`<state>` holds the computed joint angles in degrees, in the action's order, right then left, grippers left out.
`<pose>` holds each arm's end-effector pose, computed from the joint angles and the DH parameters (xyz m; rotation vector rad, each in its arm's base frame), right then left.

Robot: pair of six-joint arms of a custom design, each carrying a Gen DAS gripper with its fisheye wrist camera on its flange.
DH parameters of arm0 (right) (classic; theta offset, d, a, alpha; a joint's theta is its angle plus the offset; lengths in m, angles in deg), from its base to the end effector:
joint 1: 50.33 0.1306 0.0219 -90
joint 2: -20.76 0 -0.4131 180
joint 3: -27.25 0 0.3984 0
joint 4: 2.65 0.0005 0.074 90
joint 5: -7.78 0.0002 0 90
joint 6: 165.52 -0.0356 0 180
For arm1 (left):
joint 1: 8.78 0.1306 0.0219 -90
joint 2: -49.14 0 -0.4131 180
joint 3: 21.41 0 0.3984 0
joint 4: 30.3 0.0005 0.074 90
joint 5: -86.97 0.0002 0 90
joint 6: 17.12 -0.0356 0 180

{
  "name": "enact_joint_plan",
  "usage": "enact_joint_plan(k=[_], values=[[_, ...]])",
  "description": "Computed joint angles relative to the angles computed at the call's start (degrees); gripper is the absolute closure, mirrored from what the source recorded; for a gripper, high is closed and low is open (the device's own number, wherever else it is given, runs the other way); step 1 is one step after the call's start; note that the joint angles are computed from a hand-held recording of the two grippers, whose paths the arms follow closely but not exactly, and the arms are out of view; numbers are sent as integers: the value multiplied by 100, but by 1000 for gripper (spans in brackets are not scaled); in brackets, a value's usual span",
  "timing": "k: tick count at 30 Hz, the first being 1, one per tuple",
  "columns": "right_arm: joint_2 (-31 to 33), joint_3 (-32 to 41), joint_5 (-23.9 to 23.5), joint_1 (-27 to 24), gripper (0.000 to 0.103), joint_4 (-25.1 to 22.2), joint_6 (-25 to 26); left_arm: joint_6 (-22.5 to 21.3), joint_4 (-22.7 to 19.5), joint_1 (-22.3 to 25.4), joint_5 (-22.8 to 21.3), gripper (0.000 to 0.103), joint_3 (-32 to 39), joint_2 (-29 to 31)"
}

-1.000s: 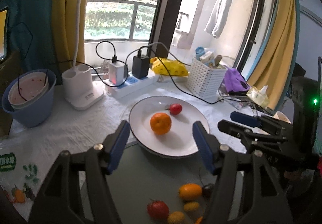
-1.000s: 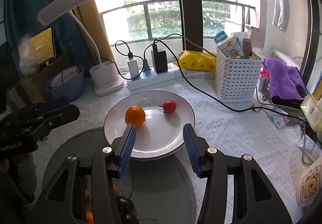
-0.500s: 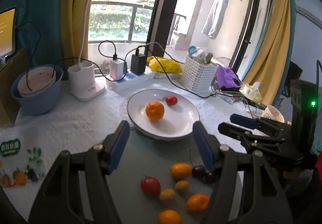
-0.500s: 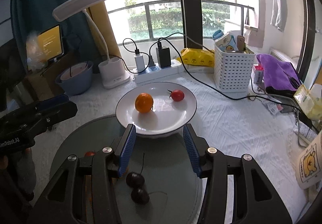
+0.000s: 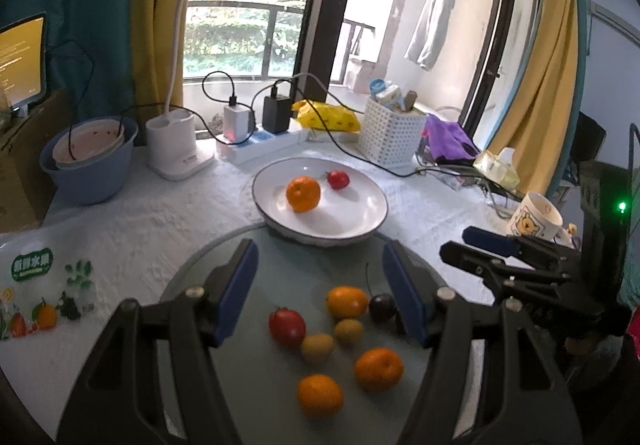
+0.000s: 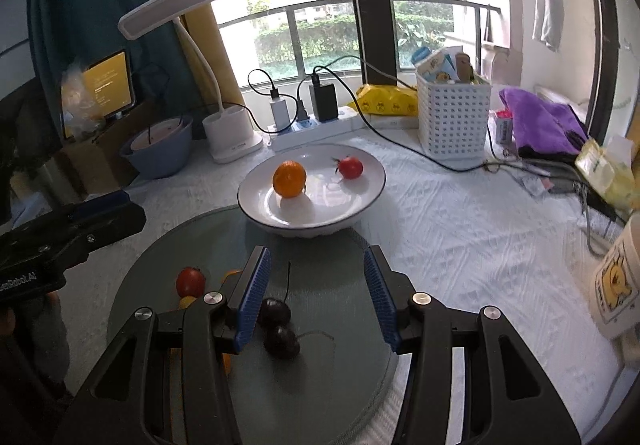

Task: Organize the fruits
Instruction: 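Withdraw both open tools from the plate back over the turntable, then grasp a dark plum with the right tool while the left tool grasps an orange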

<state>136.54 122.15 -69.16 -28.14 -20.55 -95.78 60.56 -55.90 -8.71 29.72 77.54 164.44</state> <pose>0.6129 0.2408 0.2924 0.0847 2.2295 0.1489 0.6579 -0.0190 0.3223 0.5213 2.1571 -0.5369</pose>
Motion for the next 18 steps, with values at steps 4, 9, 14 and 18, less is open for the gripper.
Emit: enact_joint_plan(k=[4,9,14,18], values=[[-56,-187,-37,29,51,34,-70,-32,28,2,-56,37,-180,-88],[-63,-304,-87,72,51,-37,-102,0,94,6,-94,37,-420,-169],[-81,-437,-125,123,51,-55,-79,28,159,23,-109,37,-694,-238],[-21,-473,-170,158,51,-101,-134,-16,249,42,-214,37,-915,-289]])
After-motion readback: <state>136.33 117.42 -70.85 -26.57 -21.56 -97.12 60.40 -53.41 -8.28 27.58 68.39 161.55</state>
